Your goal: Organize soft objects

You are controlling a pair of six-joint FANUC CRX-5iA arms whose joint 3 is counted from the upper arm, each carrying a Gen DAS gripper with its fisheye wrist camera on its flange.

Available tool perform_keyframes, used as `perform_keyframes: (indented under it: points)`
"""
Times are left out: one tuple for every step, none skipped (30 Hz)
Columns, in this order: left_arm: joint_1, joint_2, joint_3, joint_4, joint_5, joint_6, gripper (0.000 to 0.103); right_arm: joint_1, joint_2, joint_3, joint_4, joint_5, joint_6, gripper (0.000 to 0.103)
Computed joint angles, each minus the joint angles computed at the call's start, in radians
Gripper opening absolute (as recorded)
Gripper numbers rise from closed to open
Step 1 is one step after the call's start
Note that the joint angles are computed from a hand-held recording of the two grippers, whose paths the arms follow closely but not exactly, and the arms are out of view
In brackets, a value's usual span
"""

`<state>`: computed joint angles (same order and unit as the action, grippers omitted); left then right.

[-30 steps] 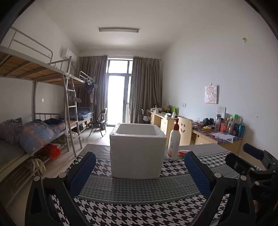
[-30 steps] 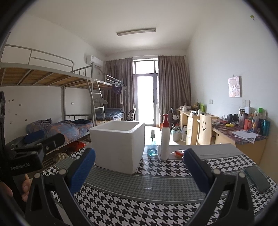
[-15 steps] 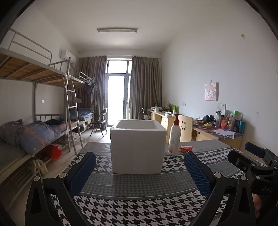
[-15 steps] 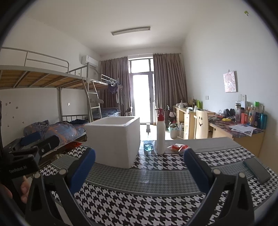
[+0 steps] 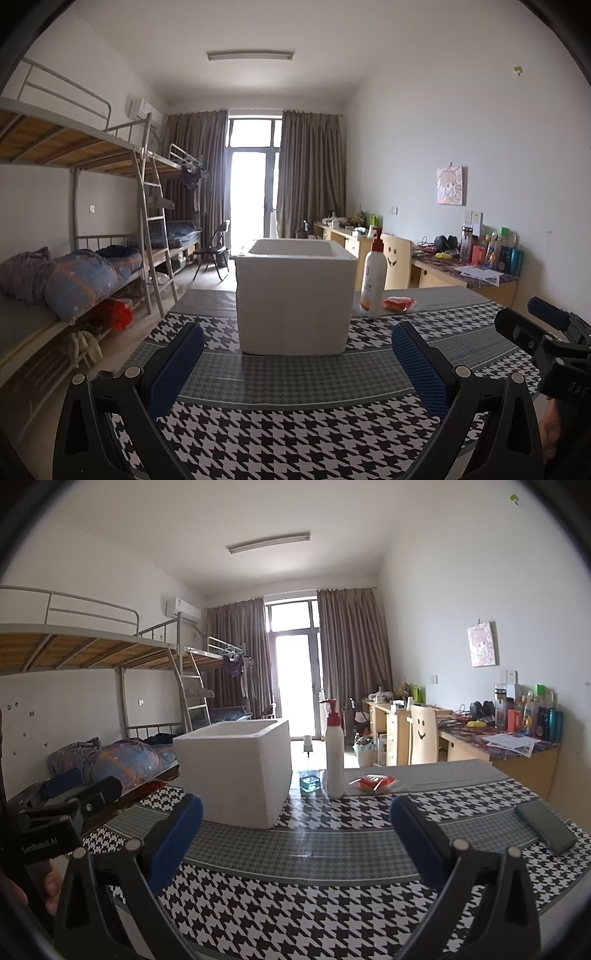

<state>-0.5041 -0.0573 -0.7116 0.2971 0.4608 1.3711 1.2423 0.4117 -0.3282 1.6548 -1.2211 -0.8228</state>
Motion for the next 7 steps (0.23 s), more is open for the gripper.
perform_keyframes:
  points:
    - [0.000,0.001,0.000,0.003,-0.002,-0.001,0.102,0.000,-0.001,-0.001,-0.001,0.002,0.000,0.102]
    - [0.002,0.000,0.001,-0.002,-0.006,0.004,0.102,0.000,-0.001,0.000,-0.003,0.004,0.001,0.102]
    - [0.002,0.001,0.000,0.001,-0.006,0.001,0.102,0.000,0.000,0.001,-0.005,0.005,0.003,0.102]
    - [0.001,0.001,-0.001,0.005,-0.004,-0.004,0.102,0.001,0.001,0.002,-0.008,0.004,0.004,0.102]
    - [0.001,0.001,0.000,0.000,-0.007,-0.002,0.102,0.001,0.000,0.002,-0.009,0.006,0.005,0.102]
    - [0.005,0.000,0.002,-0.014,-0.012,0.011,0.102,0.000,-0.001,0.001,-0.007,0.007,0.005,0.102]
    - [0.005,-0.001,0.002,-0.016,-0.014,0.013,0.102,0.001,-0.001,0.001,-0.008,0.006,0.006,0.102]
